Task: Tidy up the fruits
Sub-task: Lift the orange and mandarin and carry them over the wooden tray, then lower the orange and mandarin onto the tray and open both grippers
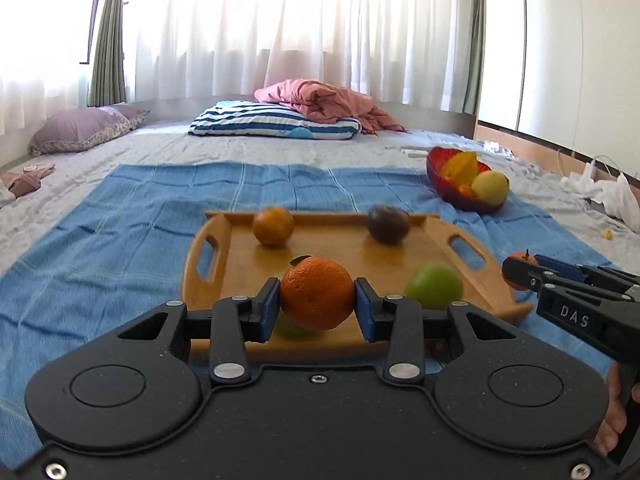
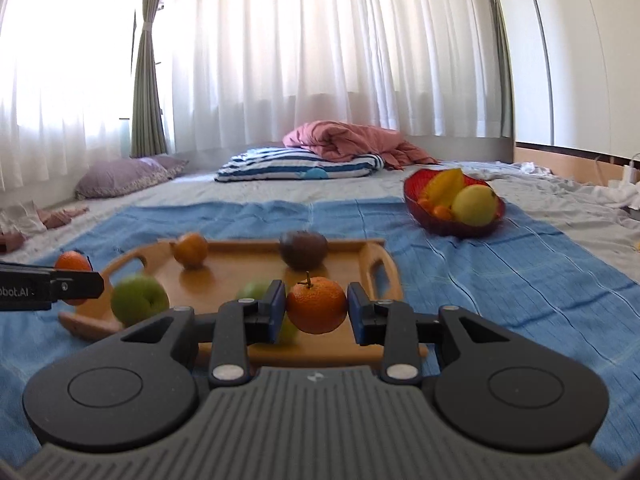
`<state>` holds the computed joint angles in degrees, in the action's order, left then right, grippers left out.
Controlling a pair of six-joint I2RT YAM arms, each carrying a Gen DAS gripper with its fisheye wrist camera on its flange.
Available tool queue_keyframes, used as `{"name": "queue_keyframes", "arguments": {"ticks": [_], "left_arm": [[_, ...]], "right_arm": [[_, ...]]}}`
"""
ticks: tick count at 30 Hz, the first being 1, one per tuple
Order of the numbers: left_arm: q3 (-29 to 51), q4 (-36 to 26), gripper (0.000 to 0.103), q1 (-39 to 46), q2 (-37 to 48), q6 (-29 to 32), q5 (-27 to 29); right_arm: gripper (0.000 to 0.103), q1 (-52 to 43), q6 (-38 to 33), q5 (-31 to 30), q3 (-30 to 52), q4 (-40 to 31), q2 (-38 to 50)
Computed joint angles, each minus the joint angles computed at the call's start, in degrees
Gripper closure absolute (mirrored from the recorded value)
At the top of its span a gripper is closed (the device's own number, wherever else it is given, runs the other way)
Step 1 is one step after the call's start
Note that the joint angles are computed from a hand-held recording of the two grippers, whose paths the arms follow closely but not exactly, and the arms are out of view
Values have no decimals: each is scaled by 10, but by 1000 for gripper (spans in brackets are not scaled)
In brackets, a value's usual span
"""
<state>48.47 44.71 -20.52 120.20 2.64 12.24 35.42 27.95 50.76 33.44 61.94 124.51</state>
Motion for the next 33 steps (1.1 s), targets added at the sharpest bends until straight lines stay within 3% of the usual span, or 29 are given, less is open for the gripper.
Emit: {"name": "queue_keyframes", "arguments": {"ticks": [6, 17, 26, 33], "left_arm": [[136, -137, 66, 20, 22, -13, 41], [450, -378, 66, 23, 176, -23, 48], [648, -497, 66, 11, 300, -38, 30], [762, -561, 66, 4, 365, -35, 9]], "right_arm": [[65, -65, -29, -82, 50, -44, -30], [65, -196, 14, -268, 215, -231, 4], [65, -228, 37, -327, 346, -350, 78], [65, -232, 29, -328, 418, -415, 119]]}}
